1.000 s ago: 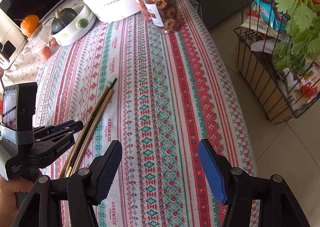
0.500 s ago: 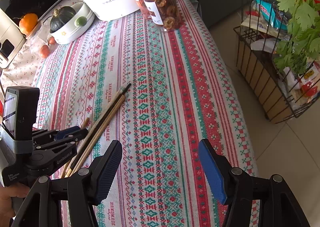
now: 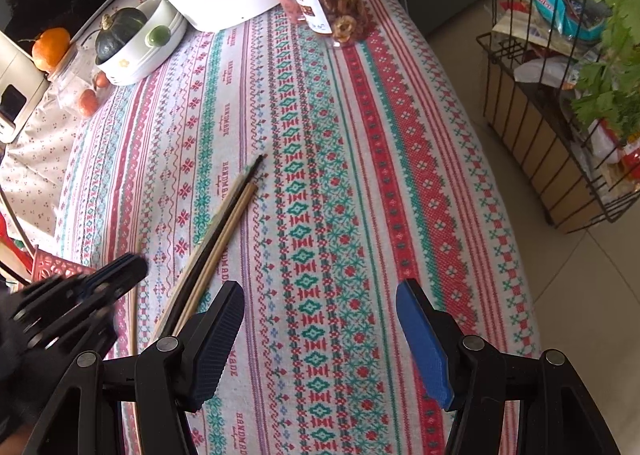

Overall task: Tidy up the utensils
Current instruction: 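Carry the wooden chopstick into the basket with the left tool while the right tool grasps another wooden chopstick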

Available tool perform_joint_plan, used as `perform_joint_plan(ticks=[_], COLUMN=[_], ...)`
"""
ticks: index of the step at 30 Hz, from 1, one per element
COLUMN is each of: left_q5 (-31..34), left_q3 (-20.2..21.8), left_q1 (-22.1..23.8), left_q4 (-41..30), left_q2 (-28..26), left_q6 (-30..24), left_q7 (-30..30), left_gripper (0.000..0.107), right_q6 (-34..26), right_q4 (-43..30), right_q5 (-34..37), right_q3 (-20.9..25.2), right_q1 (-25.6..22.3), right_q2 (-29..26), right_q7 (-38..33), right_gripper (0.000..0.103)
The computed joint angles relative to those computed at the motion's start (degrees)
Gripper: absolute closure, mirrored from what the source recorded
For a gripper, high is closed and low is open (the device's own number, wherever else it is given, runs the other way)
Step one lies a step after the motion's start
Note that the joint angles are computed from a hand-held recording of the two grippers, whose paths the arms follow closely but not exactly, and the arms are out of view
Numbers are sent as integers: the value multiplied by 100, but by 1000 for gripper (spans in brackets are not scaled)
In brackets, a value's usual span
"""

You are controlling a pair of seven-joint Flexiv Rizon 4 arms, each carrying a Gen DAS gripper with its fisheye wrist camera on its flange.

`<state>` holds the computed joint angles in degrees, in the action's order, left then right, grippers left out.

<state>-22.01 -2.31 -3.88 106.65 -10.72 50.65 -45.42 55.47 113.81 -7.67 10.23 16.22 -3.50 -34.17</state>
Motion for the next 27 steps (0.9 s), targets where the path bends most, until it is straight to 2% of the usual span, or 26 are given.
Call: perform_joint_plan(ticks=[3, 8, 12, 16, 22, 27], left_q5=[-624, -1573, -2266, -2394, -2665, -2654], left_q3=[43, 294, 503, 595, 658, 675], left_q1=[129, 231, 300, 501, 730, 860], left_q4=[369, 693, 913, 686, 558, 473], left_q2=[491, 983, 1182, 1027, 1000, 932], left_q6=[-110, -391, -421, -903, -1358, -1529], left_q7=[651, 1653, 2272, 2111, 2182, 2152], left_gripper=[102, 102, 102, 102, 102, 102], right_q6=[-25, 20, 89, -107, -445, -1016], right_q4=[-159, -456, -707, -1062, -1637, -2008], right_q5=[93, 163, 249, 379, 389, -191], right_q3=[11, 27, 33, 29, -28, -197], right_q1=[48, 146, 210, 253, 331, 559], right_q2=[-170, -501, -796, -1167, -1714, -1934], right_q7=[-66, -185, -264, -356, -354, -237], right_gripper=[35, 35, 49, 66, 77, 80])
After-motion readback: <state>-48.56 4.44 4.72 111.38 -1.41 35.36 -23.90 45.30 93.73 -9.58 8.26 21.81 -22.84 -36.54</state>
